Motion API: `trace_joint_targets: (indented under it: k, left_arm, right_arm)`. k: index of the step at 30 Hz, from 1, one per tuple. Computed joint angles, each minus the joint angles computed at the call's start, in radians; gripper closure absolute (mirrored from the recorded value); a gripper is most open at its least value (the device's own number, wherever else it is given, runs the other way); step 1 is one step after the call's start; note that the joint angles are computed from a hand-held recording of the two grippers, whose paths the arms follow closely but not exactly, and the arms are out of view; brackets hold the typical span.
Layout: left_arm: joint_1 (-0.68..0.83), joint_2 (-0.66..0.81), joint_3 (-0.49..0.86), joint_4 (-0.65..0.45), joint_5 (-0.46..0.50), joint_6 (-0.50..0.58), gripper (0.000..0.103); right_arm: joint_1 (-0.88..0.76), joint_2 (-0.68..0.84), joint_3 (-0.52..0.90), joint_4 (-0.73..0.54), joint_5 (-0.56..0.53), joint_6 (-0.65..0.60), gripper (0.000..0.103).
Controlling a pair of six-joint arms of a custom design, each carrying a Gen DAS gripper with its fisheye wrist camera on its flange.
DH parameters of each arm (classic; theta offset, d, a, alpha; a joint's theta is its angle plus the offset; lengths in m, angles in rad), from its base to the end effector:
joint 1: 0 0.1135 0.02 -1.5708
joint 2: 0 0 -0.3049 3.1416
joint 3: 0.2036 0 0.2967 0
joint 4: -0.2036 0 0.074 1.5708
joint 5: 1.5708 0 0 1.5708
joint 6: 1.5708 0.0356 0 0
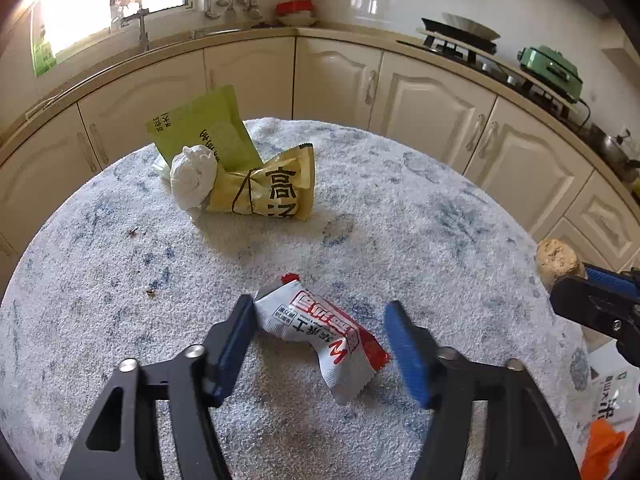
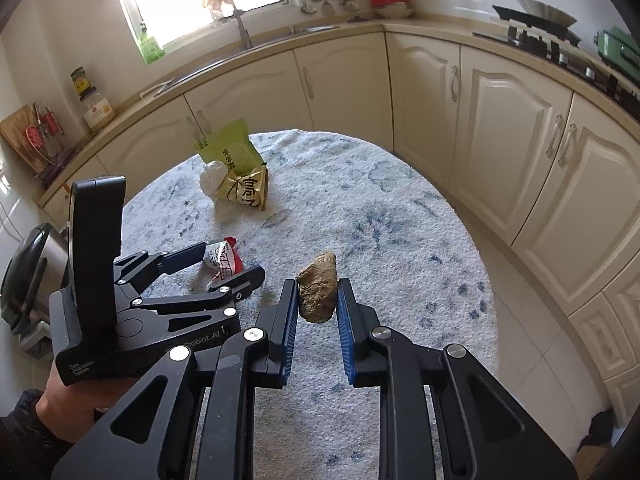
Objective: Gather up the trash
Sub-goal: 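Grasp the brown lump with the right tool while the left tool grasps the red-white wrapper, then carry both items over the blue bin and open both tools to drop them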
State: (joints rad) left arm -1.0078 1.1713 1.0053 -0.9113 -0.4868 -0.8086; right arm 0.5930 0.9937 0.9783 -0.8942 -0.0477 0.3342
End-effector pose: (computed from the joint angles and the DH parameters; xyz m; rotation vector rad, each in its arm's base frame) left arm 0.1464 -0.2007 0.3127 0.0916 2.4645 -0.1128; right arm 0.1752 0.1201 0.3381 -0.3477 2.5112 0.4431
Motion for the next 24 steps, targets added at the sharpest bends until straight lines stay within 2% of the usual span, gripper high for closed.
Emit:
trace_joint_targets:
  k: [2, 7, 11, 18, 24]
  left_arm:
    - [0.015, -0.029, -0.019, 0.026, 0.038, 0.006, 0.066]
    - [0.033, -0.081, -0.058, 0.049, 0.071, 0.005, 0.07]
    - [0.002, -0.114, -0.067, 0.045, 0.08, -0.04, 0.071]
    - [-0.176, -0.115, 0.039, -0.065, -0.068, -0.154, 0.071]
    - [-0.387, -0.042, 0.227, -0.221, -0.248, -0.248, 0.07]
  right_arm:
    - [-0.006, -0.004, 0.001, -0.005, 0.001, -0.006, 0.084]
    - [-0.013, -0.01, -0.004, -0.004, -0.009, -0.004, 0.084]
    - [-0.003, -0.027, 0.001, -0.018, 0.001, 0.005, 0.084]
    - [-0.019, -0.09, 0.037, -0.083, 0.024, 0.007, 0.084]
    - [-0.037, -0.179, 0.093, -0.173, 0.058, 0.01, 0.084]
